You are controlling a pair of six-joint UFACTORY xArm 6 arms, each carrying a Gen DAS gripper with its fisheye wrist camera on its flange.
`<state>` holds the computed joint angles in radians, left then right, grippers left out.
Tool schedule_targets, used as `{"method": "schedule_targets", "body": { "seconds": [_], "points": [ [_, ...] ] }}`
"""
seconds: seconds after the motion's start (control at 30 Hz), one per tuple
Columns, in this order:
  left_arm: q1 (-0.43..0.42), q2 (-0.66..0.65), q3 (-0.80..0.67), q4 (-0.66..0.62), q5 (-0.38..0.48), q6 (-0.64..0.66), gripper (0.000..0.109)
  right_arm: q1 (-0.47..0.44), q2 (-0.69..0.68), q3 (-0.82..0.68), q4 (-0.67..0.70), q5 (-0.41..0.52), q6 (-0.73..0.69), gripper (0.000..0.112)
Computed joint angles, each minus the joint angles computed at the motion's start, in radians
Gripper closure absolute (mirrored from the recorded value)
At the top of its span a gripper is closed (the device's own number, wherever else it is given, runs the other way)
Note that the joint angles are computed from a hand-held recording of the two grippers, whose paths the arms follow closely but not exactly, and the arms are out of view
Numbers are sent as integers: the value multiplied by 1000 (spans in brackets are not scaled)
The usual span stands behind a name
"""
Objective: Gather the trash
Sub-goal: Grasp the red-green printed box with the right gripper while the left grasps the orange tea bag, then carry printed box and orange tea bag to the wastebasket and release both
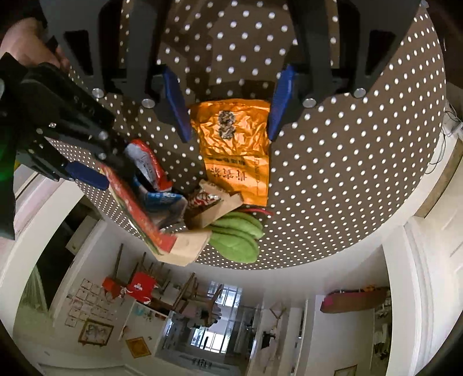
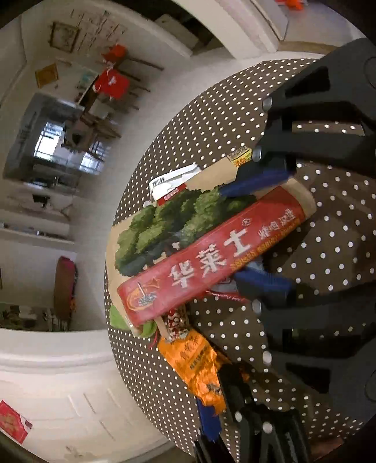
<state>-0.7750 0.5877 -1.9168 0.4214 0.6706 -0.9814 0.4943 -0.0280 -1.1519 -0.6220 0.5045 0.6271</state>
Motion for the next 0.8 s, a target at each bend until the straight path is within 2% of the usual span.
{"method": "schedule_targets", "body": {
  "seconds": [0.07, 0.23, 0.4, 0.63, 0.8],
  "points": [
    [-2, -38, 64, 17, -30, -25, 56, 1, -45, 38, -59, -15, 64, 84],
    [-19, -124, 199, 84, -89, -106, 56, -17, -188, 157, -45, -65, 101, 94],
    [-44, -163, 246, 131, -115, -153, 56, -62, -332, 276, 113, -137, 37, 101],
    [-86, -169, 230, 168, -113, -172, 56, -110, -507, 426, 345, -186, -92, 102],
    [-124, -160, 188, 202, -109, -173, 56, -138, -606, 483, 390, -177, -110, 102]
  ]
}}
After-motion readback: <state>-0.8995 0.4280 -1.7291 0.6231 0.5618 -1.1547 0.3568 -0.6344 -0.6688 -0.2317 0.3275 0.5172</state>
